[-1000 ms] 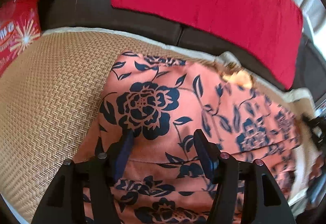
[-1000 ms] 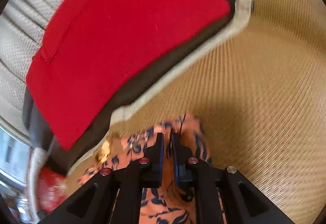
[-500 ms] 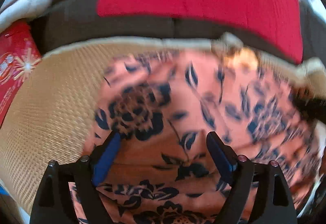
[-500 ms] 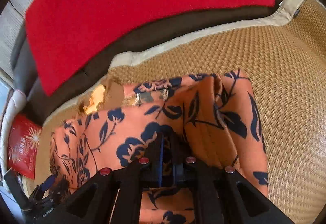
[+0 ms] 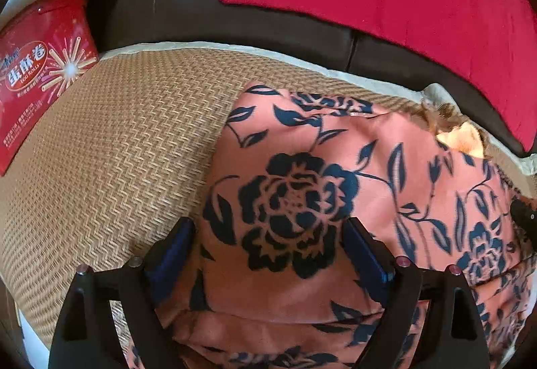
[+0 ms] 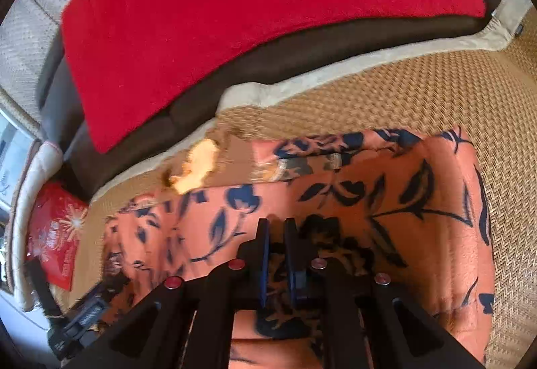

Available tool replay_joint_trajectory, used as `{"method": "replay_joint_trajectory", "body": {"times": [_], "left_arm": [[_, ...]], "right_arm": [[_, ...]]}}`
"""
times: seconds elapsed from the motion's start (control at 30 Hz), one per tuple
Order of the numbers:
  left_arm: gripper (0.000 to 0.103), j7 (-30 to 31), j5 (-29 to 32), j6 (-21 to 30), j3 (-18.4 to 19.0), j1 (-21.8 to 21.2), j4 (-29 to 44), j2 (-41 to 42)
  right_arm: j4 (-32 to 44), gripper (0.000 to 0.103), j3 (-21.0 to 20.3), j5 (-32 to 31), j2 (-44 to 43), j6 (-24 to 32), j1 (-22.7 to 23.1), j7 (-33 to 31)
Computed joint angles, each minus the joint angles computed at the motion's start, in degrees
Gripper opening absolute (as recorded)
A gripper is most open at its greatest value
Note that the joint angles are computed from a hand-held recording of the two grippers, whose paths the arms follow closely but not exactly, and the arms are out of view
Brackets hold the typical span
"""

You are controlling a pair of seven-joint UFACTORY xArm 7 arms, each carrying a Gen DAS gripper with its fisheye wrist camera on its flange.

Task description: Fold small clothes

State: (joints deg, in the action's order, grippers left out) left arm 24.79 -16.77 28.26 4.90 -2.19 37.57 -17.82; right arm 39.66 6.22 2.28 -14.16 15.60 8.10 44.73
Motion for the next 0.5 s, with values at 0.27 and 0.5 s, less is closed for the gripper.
{"method": "replay_joint_trajectory", "body": {"times": [0.27, 0.5], "left_arm": [[0.091, -7.04, 7.65, -3.86, -5.44, 1.15, -4.85, -6.27], [0.091, -15.85, 17.72, -15.31, -10.14, 1.66, -11.20, -15.24]], "right_arm": [[1.95, 0.011, -0.48, 7.07, 0.83, 2.13, 7.01, -9.23], [-1.28, 0.011, 2.33, 2.26, -3.47, 0.12, 3.50, -3.56]]}}
